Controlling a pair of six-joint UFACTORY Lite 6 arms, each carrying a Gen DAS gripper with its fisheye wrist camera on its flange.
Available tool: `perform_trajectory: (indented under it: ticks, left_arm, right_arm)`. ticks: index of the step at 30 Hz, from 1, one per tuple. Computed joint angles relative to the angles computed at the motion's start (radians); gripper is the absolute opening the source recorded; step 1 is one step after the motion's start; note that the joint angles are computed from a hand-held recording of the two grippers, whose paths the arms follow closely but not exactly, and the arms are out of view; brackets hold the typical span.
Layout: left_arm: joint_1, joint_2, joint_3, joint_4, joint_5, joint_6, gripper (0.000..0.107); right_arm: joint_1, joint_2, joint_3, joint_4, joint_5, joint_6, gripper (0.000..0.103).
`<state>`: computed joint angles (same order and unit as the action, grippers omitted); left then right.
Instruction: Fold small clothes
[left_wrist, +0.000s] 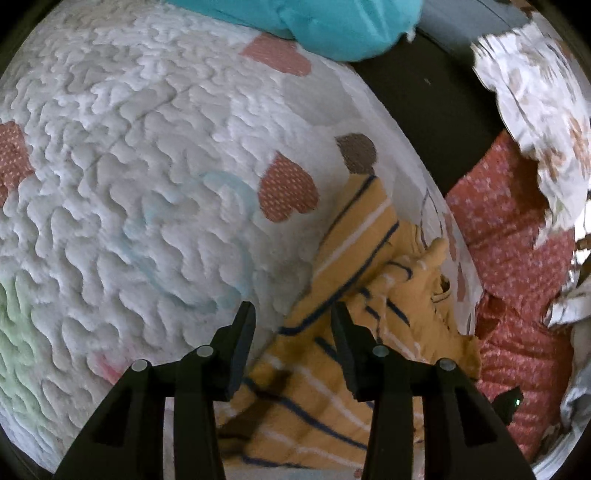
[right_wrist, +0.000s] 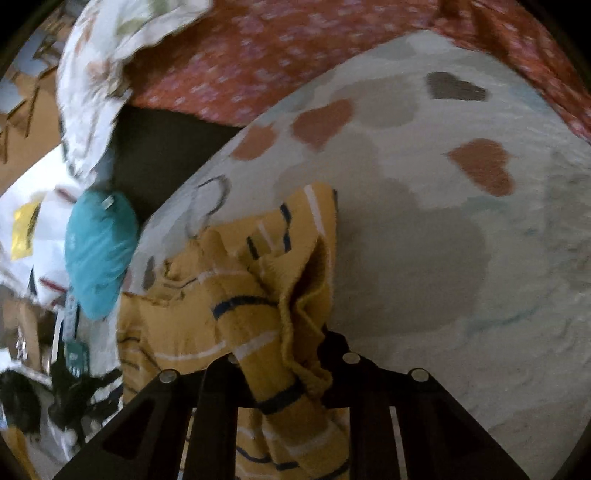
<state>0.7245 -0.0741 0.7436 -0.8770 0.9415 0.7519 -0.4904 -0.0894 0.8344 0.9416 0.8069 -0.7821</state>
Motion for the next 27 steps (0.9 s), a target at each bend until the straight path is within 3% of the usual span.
perform_trajectory:
  ticks: [7,11,14,17,20,24,27]
  left_arm:
    - [-0.165,-0.245,-0.056,0.107,-0.148,-0.132,0.042]
    - [-0.327,-0.341,-0.059,0.114,-0.264,-0.183,0.042]
    - [-0.476,-0.229,0.008,0.014,-0.297,-0.132,0.042]
    - [-0.586,-0.051,0.088,0.02,-0.353,-0.167,0.042]
    - [-0.636,0.092,0.163,0.108,-0.414,-0.272,0.042]
    - [-0.563,0.207,0.259,0.045,-0.328,-0.226,0.041]
    - [-0.504,0.244,0.287,-0.007,-0.27,-0.182,0.033]
  right_arm:
    - [0.043,-0.054,-0.019,-0.151,-0.088,0.066,0.039]
    - [0.065,-0.227,-0.037,-0.354,-0.208,0.349,0.051]
    - [0.069,-0.324,-0.061,-0.307,-0.242,0.364,0.052]
    - [0.114,-0.265,-0.03,-0.024,-0.108,0.104,0.052]
    - [0.214,-0.119,0.011,0.067,-0.022,0.023,0.052]
    - [0.297,0.045,0.057,-0.009,-0.167,0.059,0.052]
    - [0.21,0.179,0.099,0.062,-0.174,-0.007,0.049]
